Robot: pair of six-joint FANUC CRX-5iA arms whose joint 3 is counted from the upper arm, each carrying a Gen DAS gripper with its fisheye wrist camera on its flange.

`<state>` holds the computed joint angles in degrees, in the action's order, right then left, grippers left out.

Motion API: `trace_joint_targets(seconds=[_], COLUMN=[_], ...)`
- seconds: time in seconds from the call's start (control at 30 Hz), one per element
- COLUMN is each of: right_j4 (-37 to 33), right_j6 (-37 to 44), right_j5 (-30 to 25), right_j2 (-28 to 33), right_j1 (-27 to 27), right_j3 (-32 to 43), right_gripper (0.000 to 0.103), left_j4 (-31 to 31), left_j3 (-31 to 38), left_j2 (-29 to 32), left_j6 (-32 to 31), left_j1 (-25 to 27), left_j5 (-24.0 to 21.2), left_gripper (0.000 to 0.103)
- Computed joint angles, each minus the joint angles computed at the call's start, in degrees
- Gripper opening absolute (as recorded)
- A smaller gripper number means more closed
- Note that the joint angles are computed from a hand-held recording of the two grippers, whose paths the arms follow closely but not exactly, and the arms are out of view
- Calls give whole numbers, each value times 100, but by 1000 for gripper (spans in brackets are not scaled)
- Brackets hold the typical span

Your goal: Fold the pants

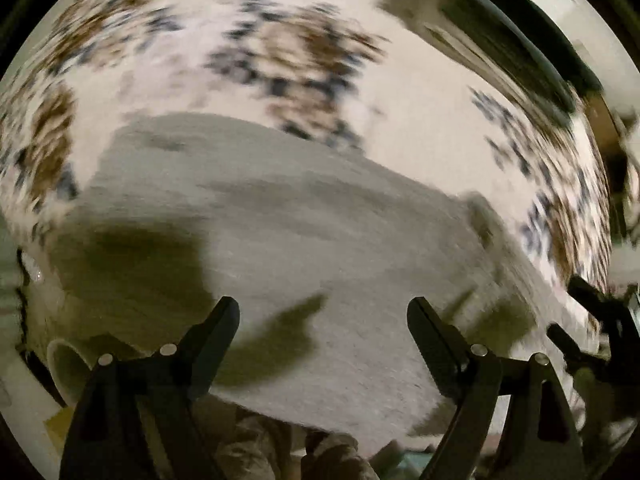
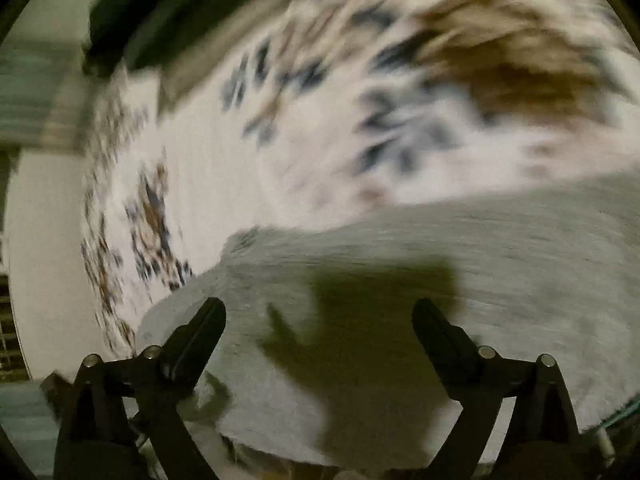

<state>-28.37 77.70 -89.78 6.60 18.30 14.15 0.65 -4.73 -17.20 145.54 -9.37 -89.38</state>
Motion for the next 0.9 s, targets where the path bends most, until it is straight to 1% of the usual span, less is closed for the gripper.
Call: trace_joint_targets(seconds=[0.03, 0.07, 0.13, 0.17, 0.2, 0.23, 0.33, 0.37, 0.43, 0.5, 0.53, 0.57, 0.6, 0.63, 0.67, 0.7, 0.77, 0.83, 0.9], right_j4=[-16, 13, 108, 245, 320, 418, 759, 832, 806, 793, 639, 571, 574, 424, 298, 84, -164, -407, -586], right_j6=[26, 13, -60, -153, -160, -133, -66, -61, 27, 43, 170, 262, 294, 348, 347, 354, 402, 556, 731], right_j5=[34, 28, -88, -172, -239, -265, -133, -97, -69, -16, 1, -19, 12, -35, -77, -241, -489, -632, -652], right_j2=[-139, -344, -524, -546, -532, -479, -236, -134, 249, 636, 770, 1008, 1116, 1326, 1401, 1649, 1878, 2091, 2248], right_j1=[-178, -469, -1211, -1690, -2017, -2461, -3412, -3596, -4163, -4536, -4720, -4845, -4901, -5022, -5066, -5187, -5265, -5362, -5429], right_j3=[-93, -225, -323, -332, -303, -263, -109, -27, 370, 814, 963, 1233, 1334, 1540, 1572, 1755, 1675, 1645, 1521], right_gripper=[96, 96, 96, 96, 96, 96, 96, 96, 96, 96, 96, 96, 96, 96, 96, 96, 96, 96, 96], left_j4=[47, 77, 185, 261, 309, 340, 531, 568, 609, 610, 607, 573, 539, 510, 487, 507, 650, 656, 558], left_j3=[144, 286, 574, 708, 916, 1075, 1722, 1923, 2424, 2858, 3107, 3344, 3508, 3691, 3867, 3948, 3925, 3926, 3879], left_j2=[214, 412, 842, 1058, 1349, 1554, 2378, 2601, 3094, 3479, 3693, 3882, 4010, 4160, 4315, 4416, 4576, 4722, 4731], left_j6=[-18, -30, -45, -65, -97, -147, -332, -372, -440, -491, -518, -546, -575, -602, -623, -628, -580, -565, -638], left_j1=[-170, -313, -582, -706, -873, -963, -1278, -1346, -1515, -1632, -1704, -1766, -1814, -1872, -1926, -1949, -1964, -1984, -2012], left_j5=[85, 139, 283, 393, 474, 493, 603, 592, 511, 401, 348, 267, 216, 184, 145, 143, 201, 125, 217], left_gripper=[85, 86, 86, 86, 86, 86, 86, 86, 86, 85, 86, 86, 86, 86, 86, 86, 86, 86, 98])
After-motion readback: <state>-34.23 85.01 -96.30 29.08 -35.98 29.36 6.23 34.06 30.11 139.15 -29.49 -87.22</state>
